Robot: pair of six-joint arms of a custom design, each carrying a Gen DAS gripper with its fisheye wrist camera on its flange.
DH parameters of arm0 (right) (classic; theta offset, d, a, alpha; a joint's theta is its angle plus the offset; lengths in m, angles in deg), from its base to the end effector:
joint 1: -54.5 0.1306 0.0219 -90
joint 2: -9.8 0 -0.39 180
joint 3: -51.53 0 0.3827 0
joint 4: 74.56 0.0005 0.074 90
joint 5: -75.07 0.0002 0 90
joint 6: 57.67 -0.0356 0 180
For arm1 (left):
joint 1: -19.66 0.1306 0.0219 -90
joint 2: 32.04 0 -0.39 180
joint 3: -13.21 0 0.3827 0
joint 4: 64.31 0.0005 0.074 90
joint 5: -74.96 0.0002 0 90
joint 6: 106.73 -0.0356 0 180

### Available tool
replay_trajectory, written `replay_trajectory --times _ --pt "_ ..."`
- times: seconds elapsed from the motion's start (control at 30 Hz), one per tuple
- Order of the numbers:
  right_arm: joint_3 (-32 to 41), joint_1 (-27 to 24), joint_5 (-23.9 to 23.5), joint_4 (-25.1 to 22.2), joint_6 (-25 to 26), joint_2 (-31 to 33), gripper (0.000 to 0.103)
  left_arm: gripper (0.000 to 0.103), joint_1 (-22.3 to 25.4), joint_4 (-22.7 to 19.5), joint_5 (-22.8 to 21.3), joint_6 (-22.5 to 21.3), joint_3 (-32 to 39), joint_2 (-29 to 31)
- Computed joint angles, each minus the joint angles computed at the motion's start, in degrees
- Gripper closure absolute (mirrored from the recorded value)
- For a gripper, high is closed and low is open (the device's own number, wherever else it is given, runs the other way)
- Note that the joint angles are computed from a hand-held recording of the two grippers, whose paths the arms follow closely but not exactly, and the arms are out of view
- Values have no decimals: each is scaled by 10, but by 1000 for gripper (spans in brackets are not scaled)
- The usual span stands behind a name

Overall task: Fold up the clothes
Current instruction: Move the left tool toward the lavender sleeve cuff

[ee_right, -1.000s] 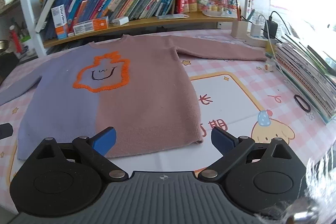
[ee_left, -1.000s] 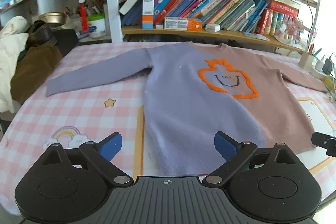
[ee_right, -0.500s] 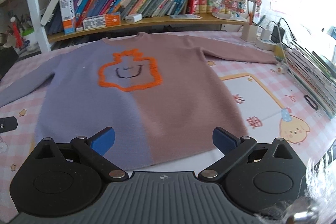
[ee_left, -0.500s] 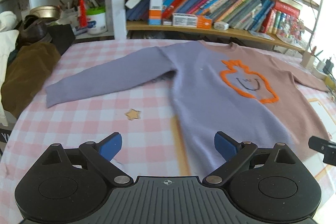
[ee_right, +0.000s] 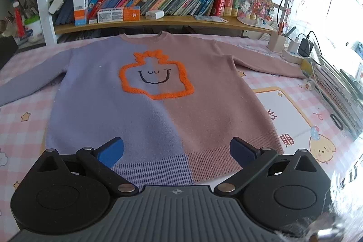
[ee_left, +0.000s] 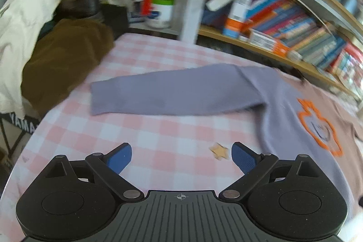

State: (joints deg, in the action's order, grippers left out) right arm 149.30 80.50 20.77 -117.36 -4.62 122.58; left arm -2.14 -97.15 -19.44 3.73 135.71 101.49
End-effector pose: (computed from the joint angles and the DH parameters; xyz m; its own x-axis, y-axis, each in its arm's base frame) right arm 0.5461 0.2427 0.3039 -0.6539 0.2242 -0.7226 0.3960 0.9152 -0.0744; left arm 0.6925 -0.2746 0.2641 -0.7144 -0.0896 -0.6940 0.0739 0.9766 -0.2022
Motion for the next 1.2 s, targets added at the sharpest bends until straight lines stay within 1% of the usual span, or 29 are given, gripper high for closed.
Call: replay_trajectory --times 0.13,0.23,0.33,0.43,0.63,0.73,0.9,1.0,1.07,1.13,1.2 --pt "20 -2 0 -22 0 13 2 6 15 -24 -3 29 44 32" --pt "31 -3 5 -34 -2 20 2 6 26 -23 -1 53 64 50" --pt "41 -5 11 -51 -8 27 2 7 39 -7 10 87 73 63" --pt "49 -5 13 -70 -15 32 2 9 47 -1 11 124 85 76" --pt "57 -9 17 -104 -34 39 2 10 56 45 17 166 101 97" --pt "58 -11 20 -117 -45 39 2 12 60 66 33 188 117 111" --pt "58 -15 23 -132 -58 39 2 13 56 83 61 205 148 136" --pt "60 -16 22 -136 -59 40 2 23 54 85 65 216 168 149" --pt "61 -17 22 -138 -59 41 2 38 54 80 61 229 183 159" --pt "61 -18 23 -141 -59 41 2 44 55 74 56 242 200 168" --pt "60 -18 24 -144 -62 39 2 44 57 68 30 245 204 168"
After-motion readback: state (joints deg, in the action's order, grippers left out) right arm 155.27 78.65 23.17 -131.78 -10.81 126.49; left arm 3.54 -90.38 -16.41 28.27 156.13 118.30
